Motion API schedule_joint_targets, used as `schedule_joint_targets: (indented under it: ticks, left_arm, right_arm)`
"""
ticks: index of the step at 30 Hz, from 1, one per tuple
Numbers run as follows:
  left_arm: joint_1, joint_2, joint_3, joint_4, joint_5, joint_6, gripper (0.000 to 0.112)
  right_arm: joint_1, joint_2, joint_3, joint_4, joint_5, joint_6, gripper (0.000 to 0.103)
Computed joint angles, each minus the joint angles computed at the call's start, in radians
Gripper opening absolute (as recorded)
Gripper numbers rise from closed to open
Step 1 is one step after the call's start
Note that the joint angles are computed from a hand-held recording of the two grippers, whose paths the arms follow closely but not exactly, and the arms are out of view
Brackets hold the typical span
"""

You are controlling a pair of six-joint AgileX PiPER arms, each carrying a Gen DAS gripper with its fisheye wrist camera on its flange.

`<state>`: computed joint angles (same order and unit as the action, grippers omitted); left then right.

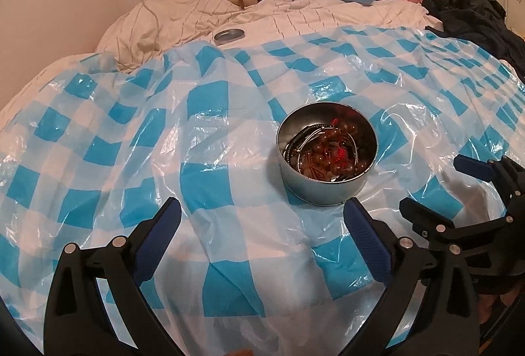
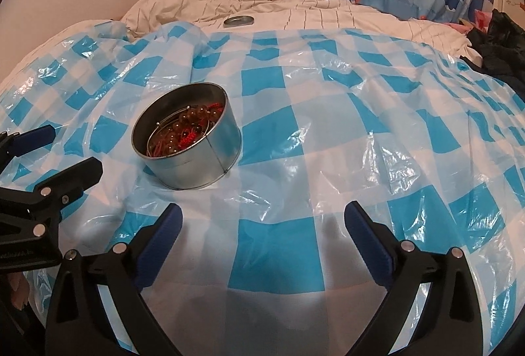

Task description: Organize jewelry

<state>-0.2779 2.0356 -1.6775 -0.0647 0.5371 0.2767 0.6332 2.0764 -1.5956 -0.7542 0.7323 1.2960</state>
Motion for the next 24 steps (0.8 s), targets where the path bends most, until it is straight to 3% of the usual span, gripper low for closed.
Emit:
schedule_joint_targets:
  ticks: [24]
  left_arm:
    - [0.000, 0.022, -0.035, 0.021, 0.019, -0.064, 0.095]
  right_arm:
    - [0.010, 0.020, -0.025, 0.018, 0.018, -0.030, 0.095]
